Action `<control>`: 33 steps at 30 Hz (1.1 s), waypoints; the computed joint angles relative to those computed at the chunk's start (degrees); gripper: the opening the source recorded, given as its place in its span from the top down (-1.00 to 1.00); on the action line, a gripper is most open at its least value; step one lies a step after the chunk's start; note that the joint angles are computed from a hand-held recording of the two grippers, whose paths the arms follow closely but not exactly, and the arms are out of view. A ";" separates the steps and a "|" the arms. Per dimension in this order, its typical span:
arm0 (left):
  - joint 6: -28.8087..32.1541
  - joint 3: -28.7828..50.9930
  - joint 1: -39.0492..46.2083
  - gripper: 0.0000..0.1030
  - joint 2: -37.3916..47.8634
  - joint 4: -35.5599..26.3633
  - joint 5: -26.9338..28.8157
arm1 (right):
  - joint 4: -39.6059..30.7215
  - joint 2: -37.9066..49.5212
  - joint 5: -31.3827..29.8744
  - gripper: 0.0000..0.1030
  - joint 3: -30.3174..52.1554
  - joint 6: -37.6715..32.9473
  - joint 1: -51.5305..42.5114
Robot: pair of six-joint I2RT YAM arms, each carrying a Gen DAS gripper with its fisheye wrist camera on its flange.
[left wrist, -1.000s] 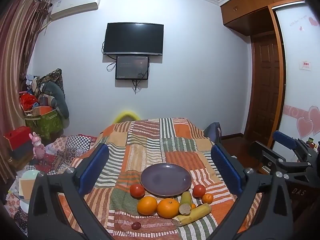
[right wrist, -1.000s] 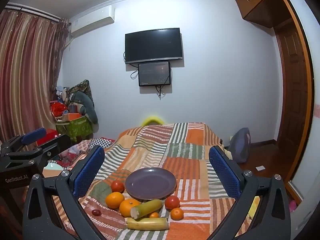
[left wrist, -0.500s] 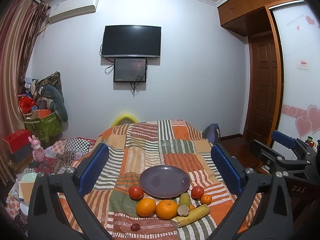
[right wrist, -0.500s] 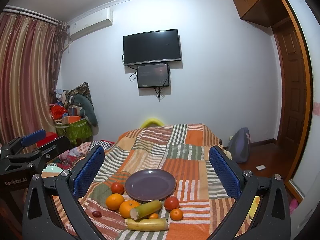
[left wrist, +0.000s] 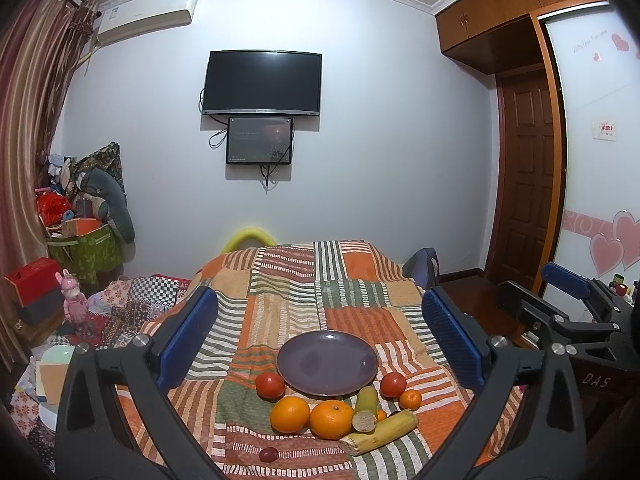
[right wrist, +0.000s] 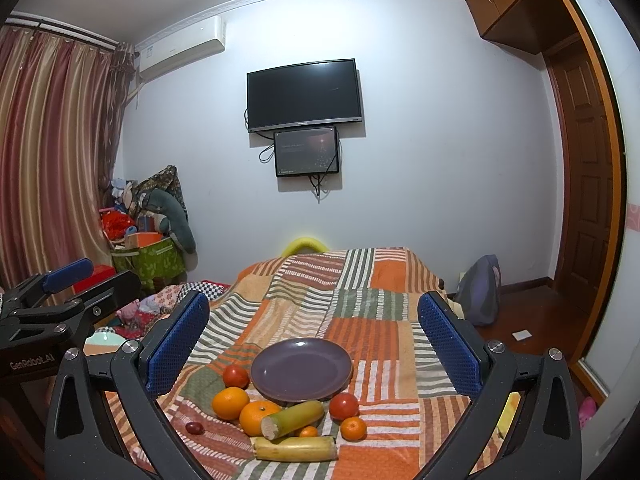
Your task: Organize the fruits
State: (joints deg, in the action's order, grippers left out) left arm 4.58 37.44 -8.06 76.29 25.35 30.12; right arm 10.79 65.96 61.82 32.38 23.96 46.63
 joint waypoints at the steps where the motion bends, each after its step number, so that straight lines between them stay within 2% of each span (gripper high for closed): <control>1: -0.04 -0.02 -0.03 -1.00 -0.01 0.01 -0.02 | -0.09 0.02 0.04 -1.00 0.04 0.10 0.02; 33: -0.24 0.60 0.00 -1.00 0.92 -0.46 0.67 | -0.74 0.21 -0.34 -1.00 0.23 0.63 -0.11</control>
State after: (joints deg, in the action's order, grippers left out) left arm 4.34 38.04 -8.06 77.21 24.89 30.79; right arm 10.05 66.17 61.48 32.62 24.59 46.53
